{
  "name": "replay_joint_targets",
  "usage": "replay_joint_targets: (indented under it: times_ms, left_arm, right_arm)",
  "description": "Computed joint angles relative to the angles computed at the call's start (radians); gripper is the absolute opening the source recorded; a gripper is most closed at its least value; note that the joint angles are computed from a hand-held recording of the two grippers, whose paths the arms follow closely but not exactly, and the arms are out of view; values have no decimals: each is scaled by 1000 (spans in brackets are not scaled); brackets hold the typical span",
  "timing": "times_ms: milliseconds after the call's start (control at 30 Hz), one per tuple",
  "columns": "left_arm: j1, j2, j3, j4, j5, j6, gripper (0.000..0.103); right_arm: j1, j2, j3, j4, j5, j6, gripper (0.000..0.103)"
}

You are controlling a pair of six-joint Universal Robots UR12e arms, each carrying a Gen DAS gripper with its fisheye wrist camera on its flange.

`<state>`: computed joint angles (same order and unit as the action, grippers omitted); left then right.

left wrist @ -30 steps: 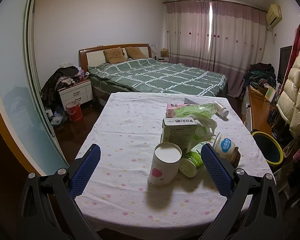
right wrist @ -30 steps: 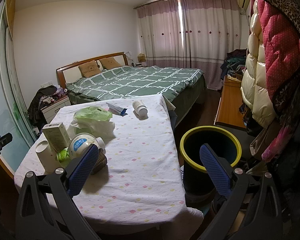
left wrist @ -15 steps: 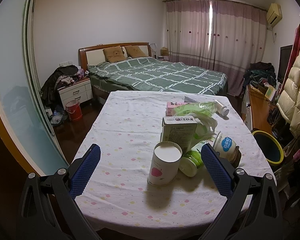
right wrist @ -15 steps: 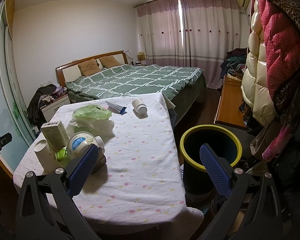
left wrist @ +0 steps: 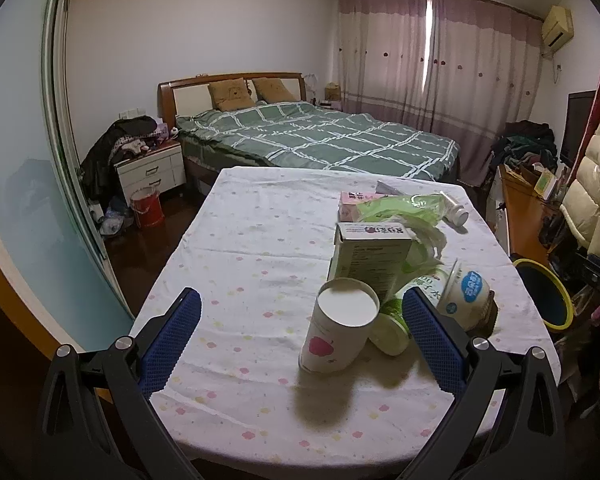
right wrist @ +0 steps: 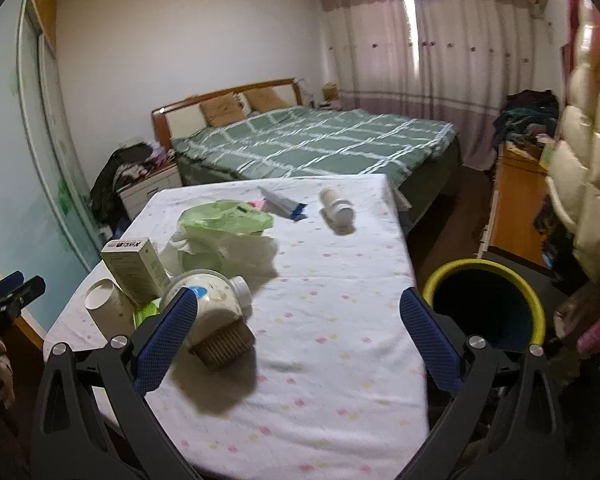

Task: Collect trash
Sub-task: 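Reach the right gripper to the green plastic bag and grasp it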

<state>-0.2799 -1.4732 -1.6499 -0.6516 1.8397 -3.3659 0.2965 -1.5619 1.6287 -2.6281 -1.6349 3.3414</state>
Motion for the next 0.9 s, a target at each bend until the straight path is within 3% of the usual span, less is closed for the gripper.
replay_joint_targets:
  times_ms: [500, 900]
  left_arm:
    - [40, -55, 34, -21, -43, 19, 99]
    - [59, -105, 72, -36, -74, 30, 99]
  right_arm:
    - [19, 243, -295, 138, 128, -200, 97]
    - [31, 355, -432, 225, 140, -288, 97]
